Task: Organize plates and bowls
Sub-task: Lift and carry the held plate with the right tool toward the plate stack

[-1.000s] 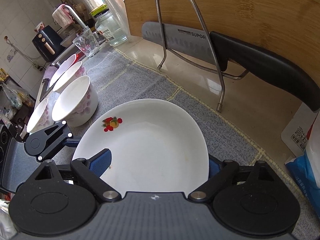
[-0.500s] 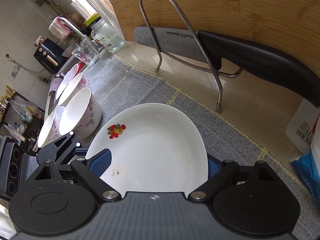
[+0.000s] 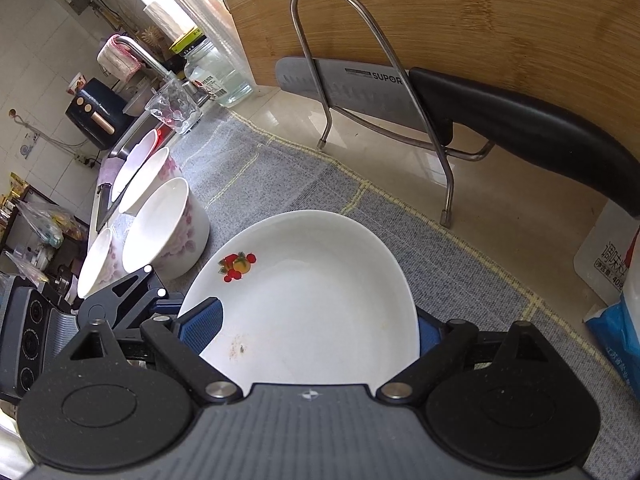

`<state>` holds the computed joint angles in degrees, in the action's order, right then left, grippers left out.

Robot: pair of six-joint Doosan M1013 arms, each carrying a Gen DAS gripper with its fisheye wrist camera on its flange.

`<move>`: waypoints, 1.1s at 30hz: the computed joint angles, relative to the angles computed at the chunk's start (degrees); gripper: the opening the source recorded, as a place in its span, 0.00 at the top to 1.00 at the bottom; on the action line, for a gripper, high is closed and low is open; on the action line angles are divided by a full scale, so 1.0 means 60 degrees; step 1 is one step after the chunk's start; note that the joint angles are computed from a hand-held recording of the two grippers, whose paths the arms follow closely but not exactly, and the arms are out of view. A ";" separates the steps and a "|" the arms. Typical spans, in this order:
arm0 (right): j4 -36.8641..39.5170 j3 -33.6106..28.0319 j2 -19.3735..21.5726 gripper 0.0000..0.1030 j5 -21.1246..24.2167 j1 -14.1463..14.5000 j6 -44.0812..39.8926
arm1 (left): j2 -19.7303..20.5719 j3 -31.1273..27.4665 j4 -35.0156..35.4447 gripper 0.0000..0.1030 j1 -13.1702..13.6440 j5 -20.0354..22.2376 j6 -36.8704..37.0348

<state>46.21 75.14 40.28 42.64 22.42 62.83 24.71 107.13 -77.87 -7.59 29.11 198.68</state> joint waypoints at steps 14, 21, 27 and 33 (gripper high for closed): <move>0.0179 0.0593 -0.0520 0.06 -0.0336 0.0296 0.0086 | -0.0594 0.0277 0.1158 0.01 0.0202 0.0276 -0.1063; 0.0288 0.1215 -0.0996 0.06 -0.0713 0.0494 0.0227 | -0.1078 0.0611 0.1514 0.01 0.0259 0.0407 -0.1210; 0.0428 0.1881 -0.1476 0.05 -0.1190 0.0668 0.0244 | -0.1422 0.0846 0.1694 0.01 0.0277 0.0560 -0.1214; 0.0736 0.2563 -0.1942 0.05 -0.1737 0.0796 0.0211 | -0.1713 0.1086 0.1856 0.01 0.0221 0.0704 -0.1143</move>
<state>50.62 90.52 28.63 32.21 27.20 64.09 14.43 113.65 -66.74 -6.27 33.33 191.82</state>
